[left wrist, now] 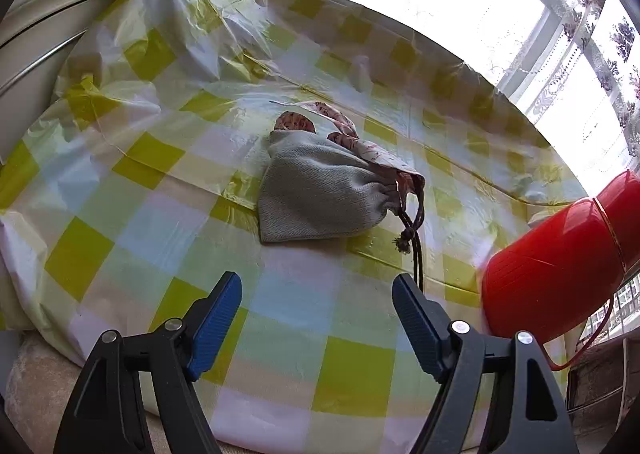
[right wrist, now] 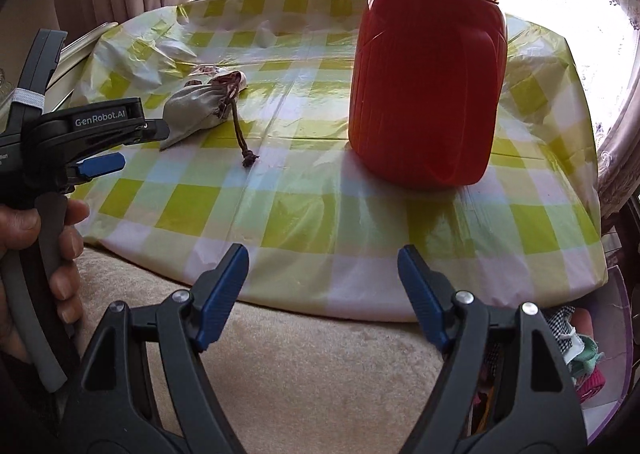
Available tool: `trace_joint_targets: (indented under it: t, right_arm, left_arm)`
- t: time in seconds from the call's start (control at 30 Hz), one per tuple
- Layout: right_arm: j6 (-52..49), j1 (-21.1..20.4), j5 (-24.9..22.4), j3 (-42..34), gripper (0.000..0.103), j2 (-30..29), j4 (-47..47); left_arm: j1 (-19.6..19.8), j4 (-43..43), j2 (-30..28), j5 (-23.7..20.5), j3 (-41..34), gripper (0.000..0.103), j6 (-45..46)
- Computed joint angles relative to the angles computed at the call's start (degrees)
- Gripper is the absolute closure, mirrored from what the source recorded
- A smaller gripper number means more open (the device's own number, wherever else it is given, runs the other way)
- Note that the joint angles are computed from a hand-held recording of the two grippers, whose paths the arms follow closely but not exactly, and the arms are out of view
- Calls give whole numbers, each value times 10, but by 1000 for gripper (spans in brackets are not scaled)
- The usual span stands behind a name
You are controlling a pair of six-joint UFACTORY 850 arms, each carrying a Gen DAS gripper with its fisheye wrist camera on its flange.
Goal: Organize soft objects
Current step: 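Move both open tools back over the table toward the grey drawstring bag, then grasp the grey drawstring bag with left tool while right tool grasps the printed cloth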
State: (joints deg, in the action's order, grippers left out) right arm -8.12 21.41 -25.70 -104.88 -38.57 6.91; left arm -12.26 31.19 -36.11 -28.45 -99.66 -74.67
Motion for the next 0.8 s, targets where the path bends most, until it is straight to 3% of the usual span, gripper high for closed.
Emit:
trace_joint_targets:
  t: [0.2,0.3,0.47,0.57,0.63,0.7,0.8]
  right_arm:
    - [-18,7,-17,-48,24,-33,19]
    - [-26,12,-29,-72,24,-50,23]
    - [-29,14,-45,-99,24,-71,28]
    - [-26,12,-54,-115,24,-81,35]
    - [-21,12,-62,-129,24,-89,37]
    - [-23,13,-65,-143,24,-96,42]
    - [-21,15,-63,-169,24,-109,50]
  left_arm:
    - [29,-2,-43,15,-55,17,29]
    - [44,-58,-77,18,-99,9,109]
    - [55,-124,-150,-37,-195,4,216]
    - [59,-143,-177,-43,-228,2,248]
    - [60,-138,-183,-39,-236,3,259]
    - [60,-137,-179,-29,-227,13,271]
    - [56,-119,-175,-28,-220,15,272]
